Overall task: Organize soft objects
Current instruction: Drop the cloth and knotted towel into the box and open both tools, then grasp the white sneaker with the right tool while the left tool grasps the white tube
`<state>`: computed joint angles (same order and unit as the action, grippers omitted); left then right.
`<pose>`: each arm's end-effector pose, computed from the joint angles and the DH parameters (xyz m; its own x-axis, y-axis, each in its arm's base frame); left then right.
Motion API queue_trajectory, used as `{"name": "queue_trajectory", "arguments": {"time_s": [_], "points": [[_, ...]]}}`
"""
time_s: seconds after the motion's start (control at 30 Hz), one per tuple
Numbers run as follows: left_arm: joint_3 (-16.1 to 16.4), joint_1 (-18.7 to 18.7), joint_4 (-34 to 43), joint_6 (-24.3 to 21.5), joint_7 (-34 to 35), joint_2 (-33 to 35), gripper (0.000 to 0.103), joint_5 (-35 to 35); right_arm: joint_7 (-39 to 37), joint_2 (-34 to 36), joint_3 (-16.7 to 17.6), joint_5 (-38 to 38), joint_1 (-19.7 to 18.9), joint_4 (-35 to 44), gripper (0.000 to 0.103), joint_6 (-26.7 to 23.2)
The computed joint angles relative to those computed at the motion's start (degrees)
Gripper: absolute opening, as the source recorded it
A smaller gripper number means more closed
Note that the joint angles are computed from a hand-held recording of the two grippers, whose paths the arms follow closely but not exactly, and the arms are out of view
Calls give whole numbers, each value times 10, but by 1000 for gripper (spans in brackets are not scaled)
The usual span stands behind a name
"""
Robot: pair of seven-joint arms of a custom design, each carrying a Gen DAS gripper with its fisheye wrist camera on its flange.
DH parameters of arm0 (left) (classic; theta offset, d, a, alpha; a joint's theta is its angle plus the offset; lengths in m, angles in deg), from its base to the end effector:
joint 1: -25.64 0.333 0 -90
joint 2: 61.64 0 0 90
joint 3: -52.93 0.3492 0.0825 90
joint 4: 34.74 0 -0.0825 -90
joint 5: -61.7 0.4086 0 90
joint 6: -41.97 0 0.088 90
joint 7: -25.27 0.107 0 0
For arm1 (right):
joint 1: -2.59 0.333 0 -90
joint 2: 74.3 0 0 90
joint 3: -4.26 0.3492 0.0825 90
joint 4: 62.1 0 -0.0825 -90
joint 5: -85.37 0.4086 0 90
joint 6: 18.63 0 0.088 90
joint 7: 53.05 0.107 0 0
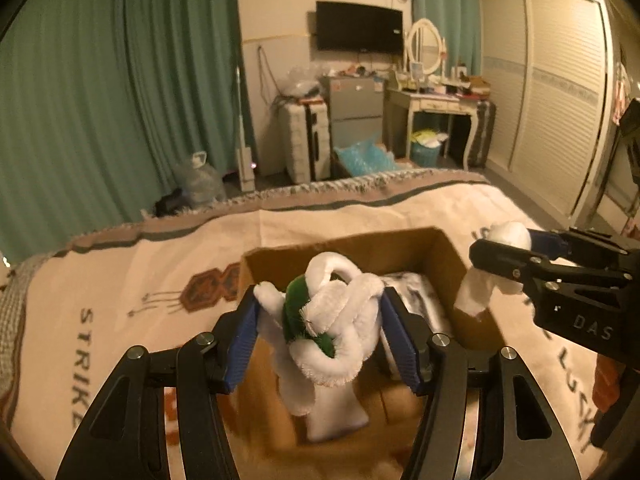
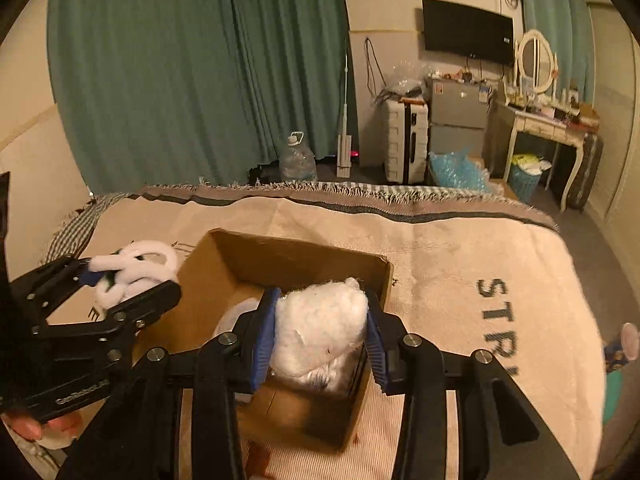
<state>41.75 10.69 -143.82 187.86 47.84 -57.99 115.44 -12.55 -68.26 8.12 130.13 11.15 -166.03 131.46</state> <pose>0.5742 -0.2900 0.5491 0.1069 -0.9926 -0.0574 -0.6328 -0.0234 -0.7740 0.6532 0.1253 0.5782 0.5501 -0.8255 -0.1259 -0.5794 -0.2688 -0.7695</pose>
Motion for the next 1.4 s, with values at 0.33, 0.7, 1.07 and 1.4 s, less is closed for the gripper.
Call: {"name": "queue_trajectory", "arguments": {"time_s": [0.33, 0.7, 1.07, 1.4], "points": [[19, -21, 41, -27, 1, 52, 73, 24, -30, 62, 25, 40, -23, 42, 62, 0], [-21, -33, 29, -132, 13, -52, 76, 32, -58, -73, -10, 86, -14, -30, 82, 7], [-117, -17, -13, -211, -28, -199, 94, 37, -27, -295, -75, 34, 31, -154, 103, 18], [-164, -10, -118, -195, -67, -266, 94, -13, -2, -394, -128, -43, 83, -285, 103, -11]]}}
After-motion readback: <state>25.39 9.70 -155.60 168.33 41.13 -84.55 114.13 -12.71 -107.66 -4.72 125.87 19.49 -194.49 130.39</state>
